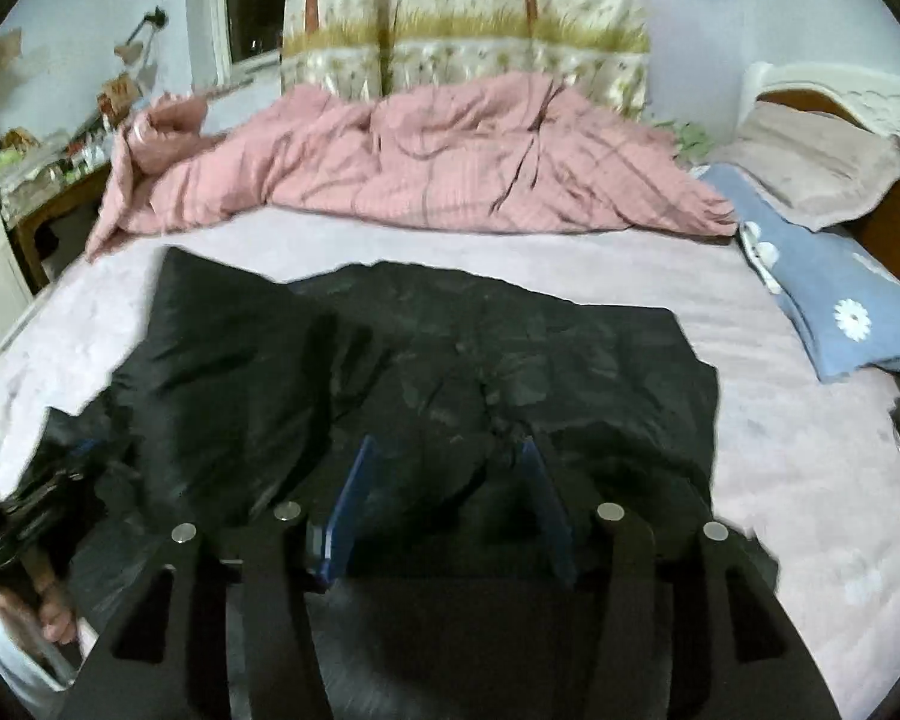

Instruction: Fold large clothes

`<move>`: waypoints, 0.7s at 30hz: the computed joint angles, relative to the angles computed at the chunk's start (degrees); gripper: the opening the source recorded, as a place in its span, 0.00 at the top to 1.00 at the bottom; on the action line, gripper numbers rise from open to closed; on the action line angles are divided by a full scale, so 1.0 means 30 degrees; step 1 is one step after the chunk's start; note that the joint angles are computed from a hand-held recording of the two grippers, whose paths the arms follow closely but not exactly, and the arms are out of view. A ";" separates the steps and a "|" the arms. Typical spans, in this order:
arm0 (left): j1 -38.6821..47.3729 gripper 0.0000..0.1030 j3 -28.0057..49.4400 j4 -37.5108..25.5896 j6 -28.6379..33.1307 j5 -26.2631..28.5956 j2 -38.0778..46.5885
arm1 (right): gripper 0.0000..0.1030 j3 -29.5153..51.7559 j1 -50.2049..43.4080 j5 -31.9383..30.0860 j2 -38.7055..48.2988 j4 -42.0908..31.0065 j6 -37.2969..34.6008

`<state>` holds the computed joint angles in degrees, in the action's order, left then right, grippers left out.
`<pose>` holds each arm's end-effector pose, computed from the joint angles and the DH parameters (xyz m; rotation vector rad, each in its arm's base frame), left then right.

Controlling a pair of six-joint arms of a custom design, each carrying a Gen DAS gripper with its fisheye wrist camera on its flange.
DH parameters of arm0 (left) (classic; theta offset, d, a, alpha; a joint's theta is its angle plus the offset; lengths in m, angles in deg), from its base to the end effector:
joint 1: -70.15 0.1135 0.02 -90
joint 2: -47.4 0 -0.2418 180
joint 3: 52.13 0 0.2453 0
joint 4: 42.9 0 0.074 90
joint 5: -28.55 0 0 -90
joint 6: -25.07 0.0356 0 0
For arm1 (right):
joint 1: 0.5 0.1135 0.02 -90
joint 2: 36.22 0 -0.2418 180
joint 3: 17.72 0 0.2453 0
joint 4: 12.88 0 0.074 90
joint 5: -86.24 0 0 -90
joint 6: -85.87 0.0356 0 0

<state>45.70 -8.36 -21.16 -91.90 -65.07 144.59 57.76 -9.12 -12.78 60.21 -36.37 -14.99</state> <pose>0.2646 -0.1178 0.0989 -0.0855 2.1560 -0.4608 0.3509 -0.0476 0.1896 -0.1229 2.3312 0.0156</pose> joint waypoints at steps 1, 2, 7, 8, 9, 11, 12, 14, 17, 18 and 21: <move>0.0014 0.71 -0.0006 -0.0001 0.0031 -0.0005 -0.0002 | 0.48 0.0942 0.0166 0.0347 0.1004 -0.0343 -0.0052; 0.0016 0.71 -0.0002 -0.0001 0.0015 0.0026 0.0005 | 0.48 0.2551 0.0250 0.0446 0.2543 -0.1245 -0.0201; 0.0012 0.70 0.0007 -0.0035 -0.0010 0.0029 -0.0018 | 0.51 0.6494 0.0367 -0.0605 0.6459 -0.3775 -0.0460; -0.0020 0.70 0.0023 -0.0055 0.0016 -0.0043 -0.0016 | 0.65 0.6766 0.0408 -0.0924 0.6765 -0.4041 -0.0407; -0.0015 0.70 0.0026 -0.0078 0.0058 -0.0072 -0.0023 | 0.72 0.6706 0.0461 -0.1067 0.6781 -0.3995 -0.0447; 0.0025 0.70 0.0000 -0.0055 0.0071 -0.0042 -0.0038 | 0.92 0.5608 0.0572 -0.0685 0.6116 -0.2782 -0.0478; 0.0036 0.70 -0.0005 -0.0033 0.0071 -0.0018 -0.0037 | 0.94 0.4590 0.0602 -0.0197 0.5382 -0.1692 -0.0349; 0.0016 0.70 0.0004 -0.0022 0.0054 -0.0025 -0.0023 | 0.95 0.2143 0.0540 0.1203 0.3522 0.0796 0.0385; 0.0029 0.70 0.0001 -0.0013 0.0073 -0.0013 -0.0016 | 0.95 -0.1005 0.0128 0.2446 0.0702 0.3474 0.0719; 0.0030 0.70 -0.0019 0.0011 0.0080 -0.0007 -0.0027 | 0.95 -0.1934 -0.0035 0.2882 -0.0231 0.3998 0.0696; -0.0006 0.70 -0.0080 -0.0017 0.0142 -0.0083 -0.0167 | 0.95 -0.3872 -0.0927 0.3024 -0.2342 0.4447 0.0375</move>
